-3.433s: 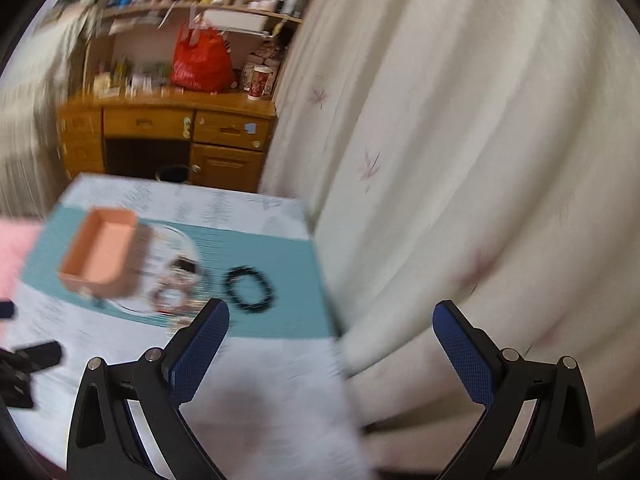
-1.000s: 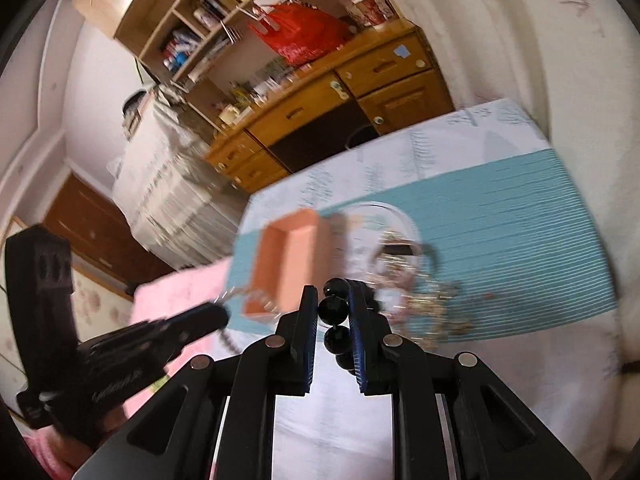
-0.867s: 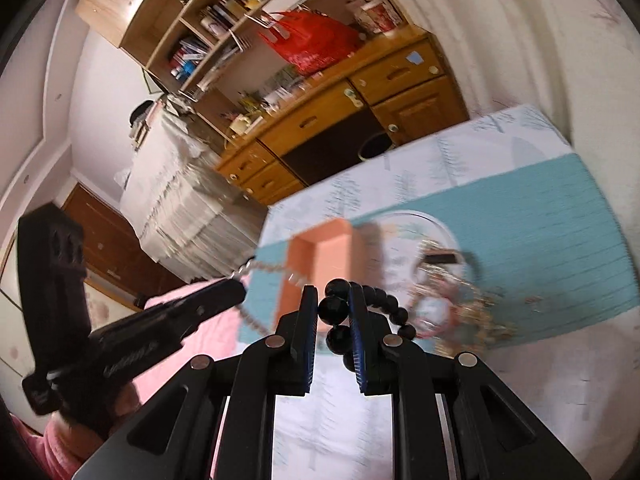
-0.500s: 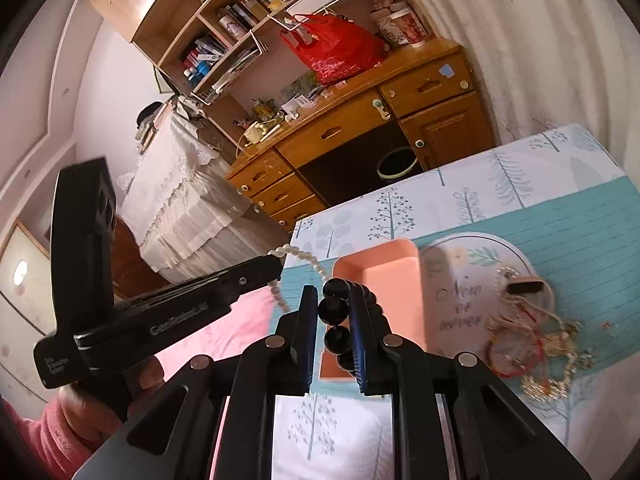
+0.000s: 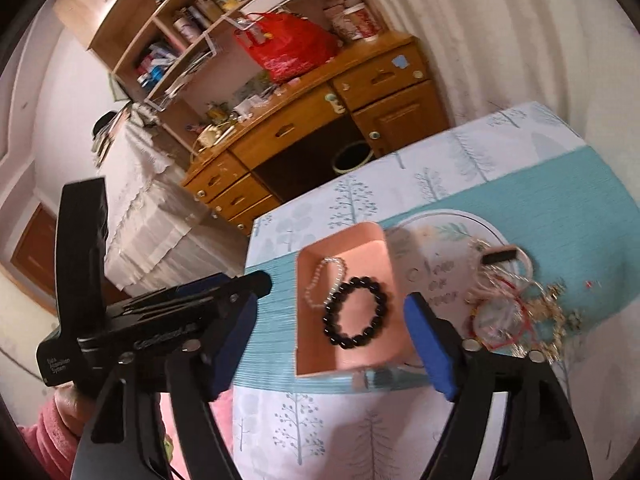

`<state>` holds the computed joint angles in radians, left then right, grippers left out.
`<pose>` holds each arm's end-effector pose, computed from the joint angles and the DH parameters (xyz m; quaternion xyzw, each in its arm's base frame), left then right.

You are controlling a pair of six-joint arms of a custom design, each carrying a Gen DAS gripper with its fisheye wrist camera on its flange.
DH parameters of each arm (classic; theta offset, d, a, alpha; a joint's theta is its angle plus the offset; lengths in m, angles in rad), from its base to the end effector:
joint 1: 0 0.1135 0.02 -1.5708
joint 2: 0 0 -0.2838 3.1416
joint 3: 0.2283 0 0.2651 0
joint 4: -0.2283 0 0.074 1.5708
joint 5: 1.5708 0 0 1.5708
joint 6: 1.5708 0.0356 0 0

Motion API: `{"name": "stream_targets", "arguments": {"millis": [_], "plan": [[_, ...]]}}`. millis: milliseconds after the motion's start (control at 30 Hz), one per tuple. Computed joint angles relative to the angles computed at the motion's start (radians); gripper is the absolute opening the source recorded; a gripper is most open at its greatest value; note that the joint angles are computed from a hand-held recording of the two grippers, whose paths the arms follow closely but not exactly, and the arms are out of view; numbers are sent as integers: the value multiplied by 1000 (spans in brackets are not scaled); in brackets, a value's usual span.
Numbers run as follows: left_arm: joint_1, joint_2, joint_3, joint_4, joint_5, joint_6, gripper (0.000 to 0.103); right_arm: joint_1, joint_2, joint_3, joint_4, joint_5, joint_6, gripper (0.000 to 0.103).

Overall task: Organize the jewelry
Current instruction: 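Lower both held pieces into the pink tray and open both tools, then grasp the pink smartwatch with the left tool while the right tool grasps a flower brooch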

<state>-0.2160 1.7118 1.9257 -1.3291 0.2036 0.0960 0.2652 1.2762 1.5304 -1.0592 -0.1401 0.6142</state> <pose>0.3378 -0.0815 0.4102 0.1732 0.9538 -0.1123 0.2183 0.2382 0.0698 0.4293 0.1349 0.9158 0.2174 0.3096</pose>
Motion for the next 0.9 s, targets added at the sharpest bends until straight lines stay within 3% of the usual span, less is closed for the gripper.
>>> {"name": "stream_targets", "arguments": {"millis": [67, 200, 300, 433, 567, 733, 900], "plan": [[-27, -31, -47, 14, -38, 4, 64, -62, -22, -37, -3, -30, -31, 88], [-122, -117, -178, 70, -200, 19, 64, -52, -79, -82, -74, 22, -57, 88], [-176, -164, -248, 72, -221, 4, 64, -52, -174, -164, -122, 66, -116, 88], [-243, -216, -337, 80, -225, -36, 64, -189, -319, -323, -167, 46, -296, 88], [-337, -251, -427, 100, -255, -86, 64, -187, -432, -403, -238, 113, -377, 88], [-466, -210, -442, 38, -331, -171, 64, -363, -519, -490, -289, 92, -661, 88], [-515, -124, -369, -48, -280, -258, 64, -696, -530, -549, -310, -19, -1089, 88]]}}
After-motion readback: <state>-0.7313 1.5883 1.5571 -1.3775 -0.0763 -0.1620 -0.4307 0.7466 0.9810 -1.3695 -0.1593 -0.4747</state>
